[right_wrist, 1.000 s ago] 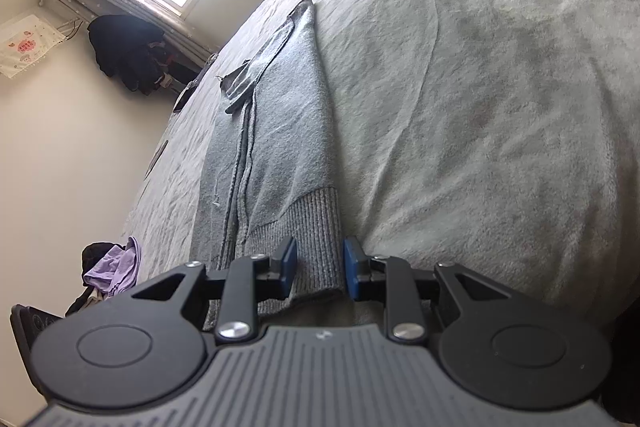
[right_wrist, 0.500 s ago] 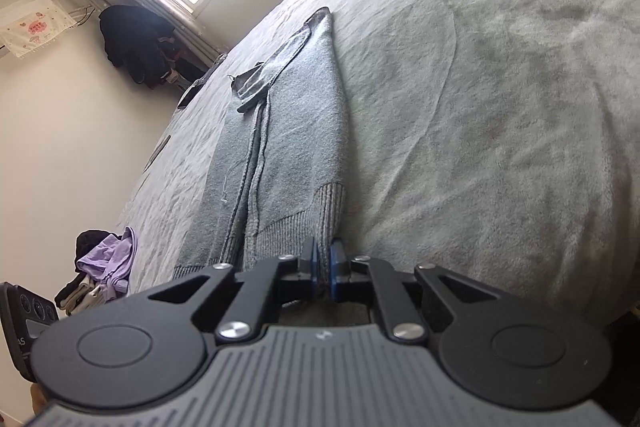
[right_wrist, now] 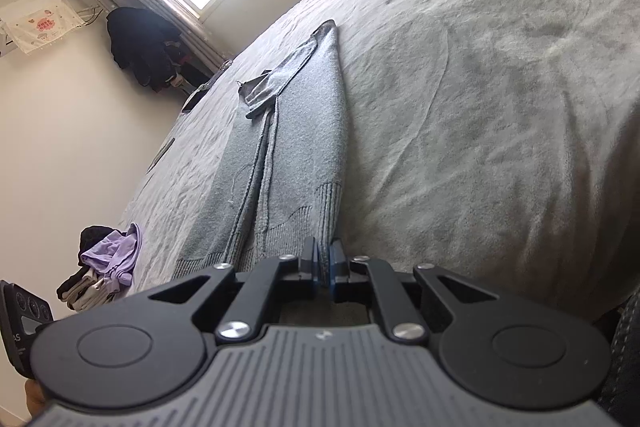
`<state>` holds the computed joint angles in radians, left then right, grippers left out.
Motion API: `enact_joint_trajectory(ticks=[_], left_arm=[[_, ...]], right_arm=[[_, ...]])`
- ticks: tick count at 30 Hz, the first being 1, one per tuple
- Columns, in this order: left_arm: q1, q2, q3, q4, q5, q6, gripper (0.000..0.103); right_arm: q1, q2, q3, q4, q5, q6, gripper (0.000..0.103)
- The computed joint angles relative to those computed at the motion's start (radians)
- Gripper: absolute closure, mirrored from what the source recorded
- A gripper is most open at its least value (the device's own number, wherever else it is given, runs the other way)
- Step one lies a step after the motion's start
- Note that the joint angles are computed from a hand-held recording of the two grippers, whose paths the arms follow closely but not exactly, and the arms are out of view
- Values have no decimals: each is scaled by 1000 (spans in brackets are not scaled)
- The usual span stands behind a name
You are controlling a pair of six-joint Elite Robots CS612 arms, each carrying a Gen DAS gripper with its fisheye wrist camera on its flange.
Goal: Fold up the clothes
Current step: 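Grasp the ribbed sweater hem with the left gripper while the right gripper grasps the hem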
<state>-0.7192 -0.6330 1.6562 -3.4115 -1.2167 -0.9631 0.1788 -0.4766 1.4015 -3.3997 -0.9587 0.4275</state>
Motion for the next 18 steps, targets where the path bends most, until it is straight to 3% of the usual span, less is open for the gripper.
enact_joint_trajectory(ticks=[6,12,18], left_arm=[[-25,-41,33,43,69,7,97],[-36,-53,33,112,74,36,97],[-33,-42,22,141,53,22,97]], right_arm=[[-7,-23,26,-5,15,-3,96],[-8,-56,66,-15,5,-25,96],[0,-53,59,31,-19,-70,96]])
